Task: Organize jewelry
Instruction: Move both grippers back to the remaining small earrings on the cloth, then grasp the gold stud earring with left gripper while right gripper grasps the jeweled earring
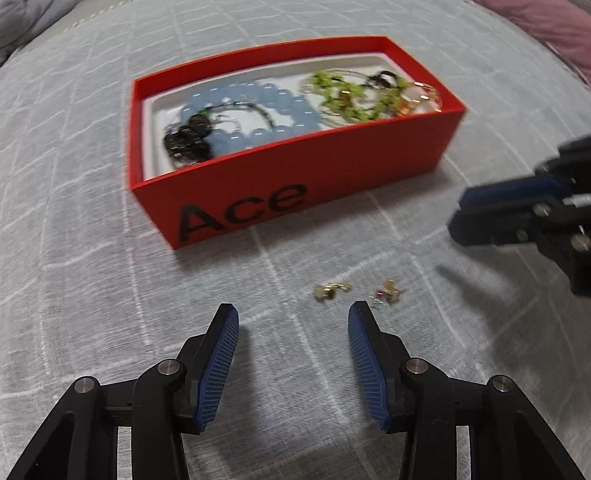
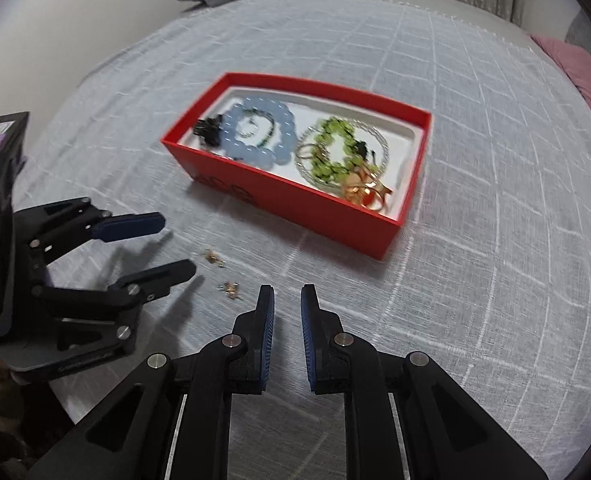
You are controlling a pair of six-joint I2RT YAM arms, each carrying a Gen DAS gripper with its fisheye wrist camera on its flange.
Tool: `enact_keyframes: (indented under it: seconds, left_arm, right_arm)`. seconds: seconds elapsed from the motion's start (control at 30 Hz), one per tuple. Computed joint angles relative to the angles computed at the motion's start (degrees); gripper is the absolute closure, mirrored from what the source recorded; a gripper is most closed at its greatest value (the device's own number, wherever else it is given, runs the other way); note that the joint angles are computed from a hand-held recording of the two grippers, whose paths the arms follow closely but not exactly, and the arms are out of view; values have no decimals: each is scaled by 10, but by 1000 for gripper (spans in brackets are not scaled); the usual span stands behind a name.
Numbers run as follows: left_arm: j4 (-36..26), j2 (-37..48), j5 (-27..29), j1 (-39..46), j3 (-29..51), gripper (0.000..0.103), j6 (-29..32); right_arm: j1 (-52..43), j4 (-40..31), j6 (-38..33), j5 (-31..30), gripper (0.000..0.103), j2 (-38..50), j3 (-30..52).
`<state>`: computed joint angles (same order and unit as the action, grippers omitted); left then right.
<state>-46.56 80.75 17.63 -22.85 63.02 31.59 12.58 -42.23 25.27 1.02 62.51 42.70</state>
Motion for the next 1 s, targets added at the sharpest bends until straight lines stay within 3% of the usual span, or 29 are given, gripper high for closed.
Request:
enact_keyframes:
  seconds: [0.27,0.63,1.0]
  left_arm:
    - [32,-17,-32,-27,-30,56,-1]
    - [64,-30,-43,-55,-56,92,2]
    - [84,-42,-67,-78,-69,97,-4]
  right_arm:
    - [-3,-3,-1,-3,88,-15,1]
    - [-1,-8,3,-4,88,-24,3]
    - [-6,-8,-5,-16,88,-30,4]
